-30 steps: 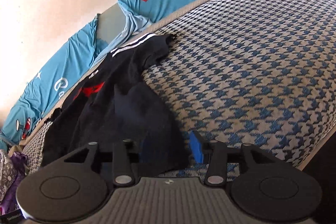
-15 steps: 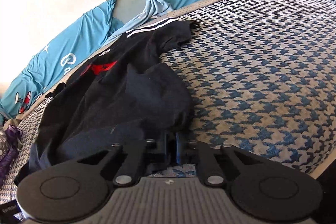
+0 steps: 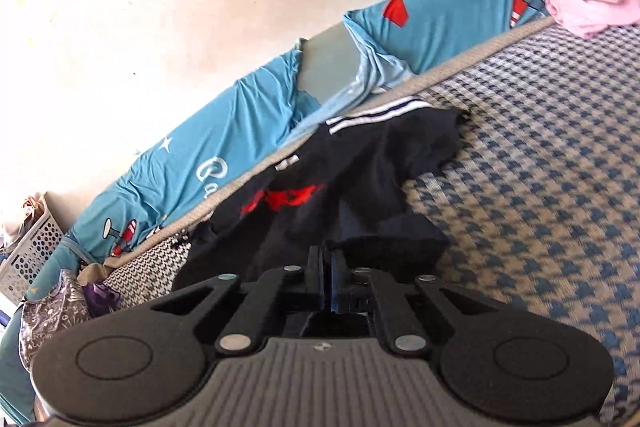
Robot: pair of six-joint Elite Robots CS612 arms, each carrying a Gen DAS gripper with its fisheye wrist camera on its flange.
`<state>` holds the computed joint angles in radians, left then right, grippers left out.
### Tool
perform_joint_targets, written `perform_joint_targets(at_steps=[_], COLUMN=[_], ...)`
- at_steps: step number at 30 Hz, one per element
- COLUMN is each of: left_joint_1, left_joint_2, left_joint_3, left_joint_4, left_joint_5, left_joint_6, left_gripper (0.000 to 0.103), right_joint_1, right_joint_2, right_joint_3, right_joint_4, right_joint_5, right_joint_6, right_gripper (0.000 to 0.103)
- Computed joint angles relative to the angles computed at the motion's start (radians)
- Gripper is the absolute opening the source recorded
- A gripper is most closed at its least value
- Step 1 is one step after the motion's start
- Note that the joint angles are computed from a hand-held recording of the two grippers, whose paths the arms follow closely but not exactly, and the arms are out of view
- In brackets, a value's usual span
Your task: Fold clothes
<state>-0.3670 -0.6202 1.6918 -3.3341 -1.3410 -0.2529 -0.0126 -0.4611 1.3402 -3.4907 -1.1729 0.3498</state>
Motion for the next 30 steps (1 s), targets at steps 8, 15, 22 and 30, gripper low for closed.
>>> perform_joint_targets(at_steps=[8,15,22,30], left_joint_1=[0.000,0.007,0.033,0.056], left_joint_2=[0.016,0.044,0.070,0.104], left_joint_3=[-0.030,-0.108,-0.186,-0.275], left_joint_4=[-0.002,0.036,0.078,0.139], left_joint_5=[0.001,0.087,0.130,0.155], left_joint_6=[0.028,0.041,0.064,0.105], left_gripper=[0.053,0.053,0.053,0.053], right_joint_1=[-0.015,-0.012,-0.011,-0.002], right_joint_2=[0.041,0.081,0.117,0.138], right_joint_3=[-0.113,-0.213,-0.294,-0.344], right_joint_4=[0.041,0.134,0.228,0.289], right_joint_5=[0.071,0.055,0.040,0.012], right_joint_6=[0.045,0.027,0.050,0.026], right_gripper=[0.006,0.006,0.006,0.006])
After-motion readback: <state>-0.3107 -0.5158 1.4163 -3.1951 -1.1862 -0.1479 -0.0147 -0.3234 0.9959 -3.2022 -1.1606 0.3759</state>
